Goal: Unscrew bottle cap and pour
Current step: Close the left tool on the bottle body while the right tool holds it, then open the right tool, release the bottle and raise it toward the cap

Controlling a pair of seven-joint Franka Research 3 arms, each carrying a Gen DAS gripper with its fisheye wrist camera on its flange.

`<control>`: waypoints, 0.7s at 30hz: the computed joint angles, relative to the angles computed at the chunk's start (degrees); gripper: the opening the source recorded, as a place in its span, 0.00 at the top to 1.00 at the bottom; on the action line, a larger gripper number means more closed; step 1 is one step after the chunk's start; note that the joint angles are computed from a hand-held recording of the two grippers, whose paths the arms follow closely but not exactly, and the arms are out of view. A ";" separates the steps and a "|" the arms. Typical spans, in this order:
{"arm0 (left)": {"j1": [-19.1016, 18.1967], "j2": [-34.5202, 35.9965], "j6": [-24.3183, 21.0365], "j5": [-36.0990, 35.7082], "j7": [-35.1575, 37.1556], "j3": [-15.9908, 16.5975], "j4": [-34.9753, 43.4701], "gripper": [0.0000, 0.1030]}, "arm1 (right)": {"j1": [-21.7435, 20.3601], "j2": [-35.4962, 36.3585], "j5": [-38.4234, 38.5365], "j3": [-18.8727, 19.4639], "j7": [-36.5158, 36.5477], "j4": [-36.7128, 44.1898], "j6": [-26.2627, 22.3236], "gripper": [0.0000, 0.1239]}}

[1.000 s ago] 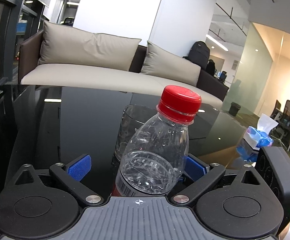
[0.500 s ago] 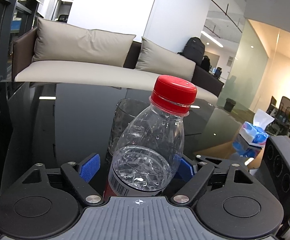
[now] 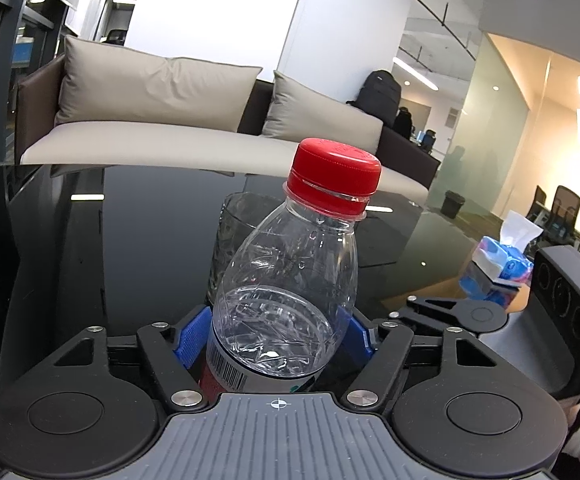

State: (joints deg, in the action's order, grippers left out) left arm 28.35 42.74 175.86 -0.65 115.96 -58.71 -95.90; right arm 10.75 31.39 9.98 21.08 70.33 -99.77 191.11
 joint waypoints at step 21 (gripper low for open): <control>1.63 1.72 12.40 12.65 -9.05 -0.28 -5.71 0.39 | -1.35 -8.76 -4.85 -2.77 16.07 -11.35 11.47 0.34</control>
State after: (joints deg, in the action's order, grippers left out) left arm 29.98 44.46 188.26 12.00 106.91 -58.99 -101.62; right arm 9.40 22.63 5.13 18.31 86.40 -111.12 202.58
